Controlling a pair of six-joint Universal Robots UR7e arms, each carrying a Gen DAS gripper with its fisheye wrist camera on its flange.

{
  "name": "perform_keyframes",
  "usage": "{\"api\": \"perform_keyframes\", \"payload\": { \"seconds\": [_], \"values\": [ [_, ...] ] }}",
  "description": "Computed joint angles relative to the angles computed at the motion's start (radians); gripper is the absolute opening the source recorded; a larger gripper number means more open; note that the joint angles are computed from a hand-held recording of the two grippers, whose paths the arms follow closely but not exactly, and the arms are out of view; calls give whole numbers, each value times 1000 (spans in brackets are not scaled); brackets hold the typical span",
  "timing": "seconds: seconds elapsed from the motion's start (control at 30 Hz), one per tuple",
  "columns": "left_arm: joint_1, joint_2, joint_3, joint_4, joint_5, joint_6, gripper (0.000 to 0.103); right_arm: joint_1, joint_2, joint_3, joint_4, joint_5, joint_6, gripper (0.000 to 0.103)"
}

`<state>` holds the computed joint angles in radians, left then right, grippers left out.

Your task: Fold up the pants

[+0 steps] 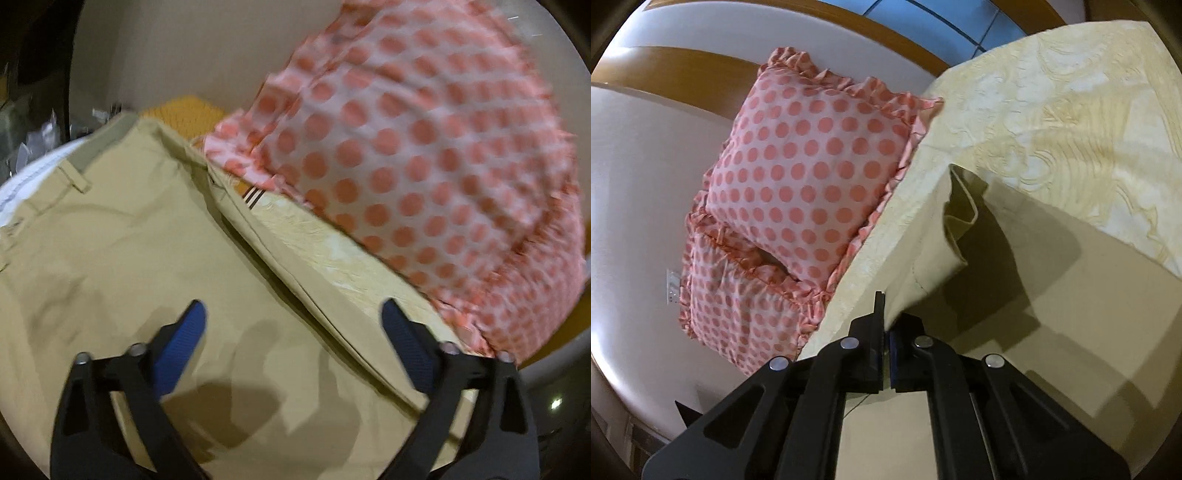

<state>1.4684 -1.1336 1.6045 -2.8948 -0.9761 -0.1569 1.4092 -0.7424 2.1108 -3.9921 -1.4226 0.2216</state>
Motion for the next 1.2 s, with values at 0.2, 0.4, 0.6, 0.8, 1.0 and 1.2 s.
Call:
{"api": "perform_keyframes", "payload": {
  "seconds": [0.2,0.4,0.6,0.8,1.0,1.2],
  "values": [
    [33,120,-188,156,93,-26,3,-8,-1,-15,10,28,6,2],
    [-18,-123,138,-79,17,74,2,8,-50,38,-62,27,-29,2],
    [-125,-474,543,-182,29,56,3,-11,-82,151,-181,-3,-48,2],
    [-127,-630,790,-235,64,-33,3,-41,-52,223,-266,-58,-54,2],
    [-62,-618,867,-310,25,-65,2,-53,-22,261,-324,-142,-82,2],
    [-60,-597,903,-417,23,-14,8,-49,-2,283,-372,-237,-88,21]
  ]
}}
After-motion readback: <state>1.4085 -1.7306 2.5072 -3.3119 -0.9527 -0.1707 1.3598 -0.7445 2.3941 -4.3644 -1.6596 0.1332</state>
